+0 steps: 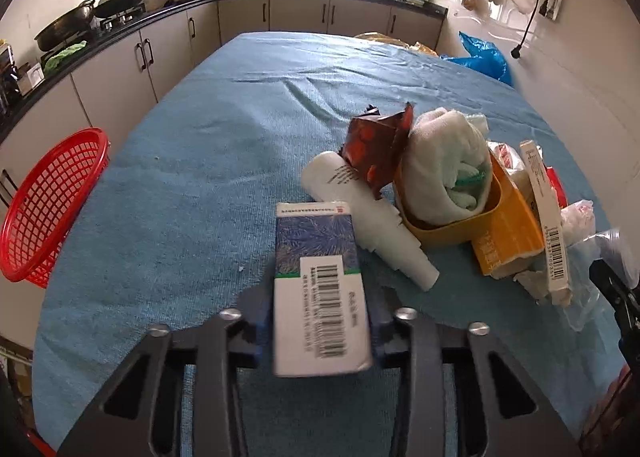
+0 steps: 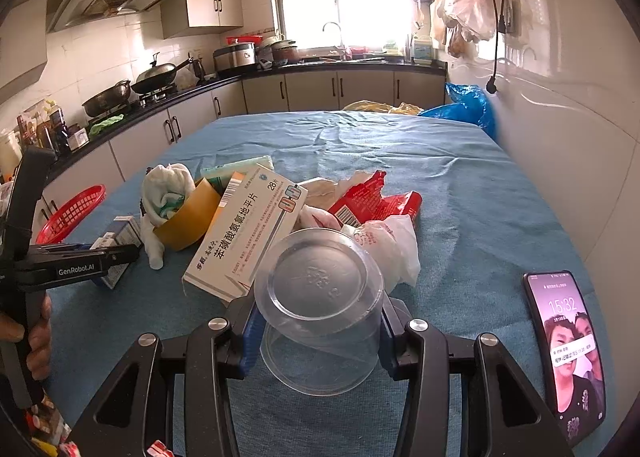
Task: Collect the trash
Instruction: 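Carry the medicine box and cup to the red basket and release both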
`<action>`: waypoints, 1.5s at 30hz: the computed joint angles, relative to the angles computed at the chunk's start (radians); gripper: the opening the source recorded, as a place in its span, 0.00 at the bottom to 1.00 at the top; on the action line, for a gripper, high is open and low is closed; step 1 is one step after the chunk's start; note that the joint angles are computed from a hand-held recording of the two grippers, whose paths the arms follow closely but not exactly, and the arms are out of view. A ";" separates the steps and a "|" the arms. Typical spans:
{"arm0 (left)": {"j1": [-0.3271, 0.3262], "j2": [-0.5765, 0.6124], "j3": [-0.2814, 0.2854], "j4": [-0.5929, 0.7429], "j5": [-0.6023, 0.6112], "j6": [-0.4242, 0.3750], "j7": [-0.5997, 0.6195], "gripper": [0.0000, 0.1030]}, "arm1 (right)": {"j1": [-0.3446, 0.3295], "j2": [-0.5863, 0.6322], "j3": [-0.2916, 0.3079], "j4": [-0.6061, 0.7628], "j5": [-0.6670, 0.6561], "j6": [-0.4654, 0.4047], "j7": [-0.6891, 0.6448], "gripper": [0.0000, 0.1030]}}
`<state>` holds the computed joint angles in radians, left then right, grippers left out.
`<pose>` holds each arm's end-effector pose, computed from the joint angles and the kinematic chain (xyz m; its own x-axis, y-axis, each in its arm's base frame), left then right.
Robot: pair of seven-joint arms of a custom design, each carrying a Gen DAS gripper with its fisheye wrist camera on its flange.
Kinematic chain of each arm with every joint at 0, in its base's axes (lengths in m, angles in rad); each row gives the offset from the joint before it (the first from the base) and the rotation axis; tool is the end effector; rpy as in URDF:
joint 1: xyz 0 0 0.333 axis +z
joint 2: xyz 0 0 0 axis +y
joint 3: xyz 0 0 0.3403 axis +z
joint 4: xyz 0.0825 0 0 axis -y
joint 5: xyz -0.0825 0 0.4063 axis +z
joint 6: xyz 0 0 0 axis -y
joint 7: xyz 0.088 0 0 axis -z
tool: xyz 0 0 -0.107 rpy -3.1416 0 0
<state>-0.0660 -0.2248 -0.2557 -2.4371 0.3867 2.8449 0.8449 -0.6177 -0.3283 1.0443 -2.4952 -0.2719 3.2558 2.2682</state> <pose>0.4785 -0.1850 0.4637 0.0317 -0.9968 0.0738 -0.7863 -0.0704 -0.6138 0.4465 0.2589 0.4552 0.1715 -0.9819 -0.0805 -0.5899 -0.0369 -0.8067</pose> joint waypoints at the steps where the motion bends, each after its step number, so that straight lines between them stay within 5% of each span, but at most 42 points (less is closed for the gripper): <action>1: -0.002 -0.003 0.003 -0.005 -0.003 0.010 0.003 0.32 | 0.002 0.001 -0.001 0.000 0.001 -0.001 0.000 0.49; 15: 0.079 -0.122 -0.072 -0.103 0.041 0.162 -0.051 0.32 | 0.063 -0.035 -0.044 -0.002 0.014 -0.006 0.020 0.49; 27: 0.092 -0.188 -0.097 -0.147 -0.058 0.250 0.044 0.32 | 0.109 -0.061 -0.079 0.002 -0.002 -0.016 0.048 0.49; 45: 0.094 -0.207 -0.111 -0.167 -0.146 0.277 0.130 0.32 | 0.140 -0.054 -0.103 0.013 -0.036 -0.028 0.064 0.49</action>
